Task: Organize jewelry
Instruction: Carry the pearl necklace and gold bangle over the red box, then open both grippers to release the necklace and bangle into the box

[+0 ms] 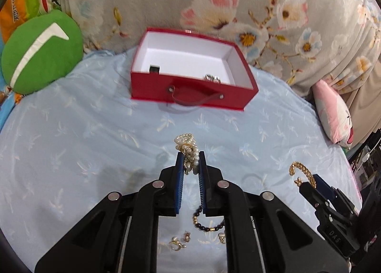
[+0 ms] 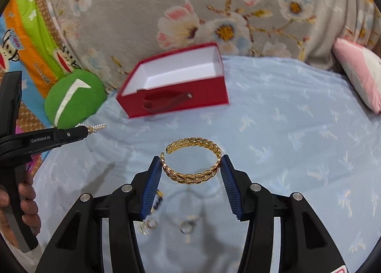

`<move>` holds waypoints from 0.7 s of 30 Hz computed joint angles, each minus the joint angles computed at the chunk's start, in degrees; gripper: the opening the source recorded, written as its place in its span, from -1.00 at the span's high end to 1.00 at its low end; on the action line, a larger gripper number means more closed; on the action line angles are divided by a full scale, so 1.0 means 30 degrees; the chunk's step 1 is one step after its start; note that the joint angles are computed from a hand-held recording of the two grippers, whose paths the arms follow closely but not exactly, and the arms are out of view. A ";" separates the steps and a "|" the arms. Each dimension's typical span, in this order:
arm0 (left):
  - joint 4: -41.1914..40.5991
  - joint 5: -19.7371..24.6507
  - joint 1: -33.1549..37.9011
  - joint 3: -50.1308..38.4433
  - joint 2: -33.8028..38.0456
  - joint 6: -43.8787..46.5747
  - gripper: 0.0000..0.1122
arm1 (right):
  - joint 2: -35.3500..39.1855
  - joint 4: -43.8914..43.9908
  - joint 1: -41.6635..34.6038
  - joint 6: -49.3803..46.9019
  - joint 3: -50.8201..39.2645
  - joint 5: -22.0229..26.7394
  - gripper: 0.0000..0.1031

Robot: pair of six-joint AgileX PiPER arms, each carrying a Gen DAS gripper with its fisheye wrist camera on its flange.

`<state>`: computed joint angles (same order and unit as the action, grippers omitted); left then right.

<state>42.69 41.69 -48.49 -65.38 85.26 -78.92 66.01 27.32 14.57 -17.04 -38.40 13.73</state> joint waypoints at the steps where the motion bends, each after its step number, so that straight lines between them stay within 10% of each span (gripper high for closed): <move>1: 0.0279 0.0357 -0.0006 -0.0182 -0.0263 0.0065 0.81 | 0.0112 -0.0462 0.0222 0.0340 -0.0453 -0.0036 0.04; 12: 0.0204 0.1238 0.3576 -0.7593 0.2123 0.5919 0.81 | 0.5702 0.1056 0.0425 -0.2898 -1.0513 0.0980 0.04; 21: -0.3904 0.2355 0.7292 -1.9940 1.0272 1.3205 0.80 | 1.5898 -0.1729 -0.0504 0.1058 -2.5625 0.6489 0.04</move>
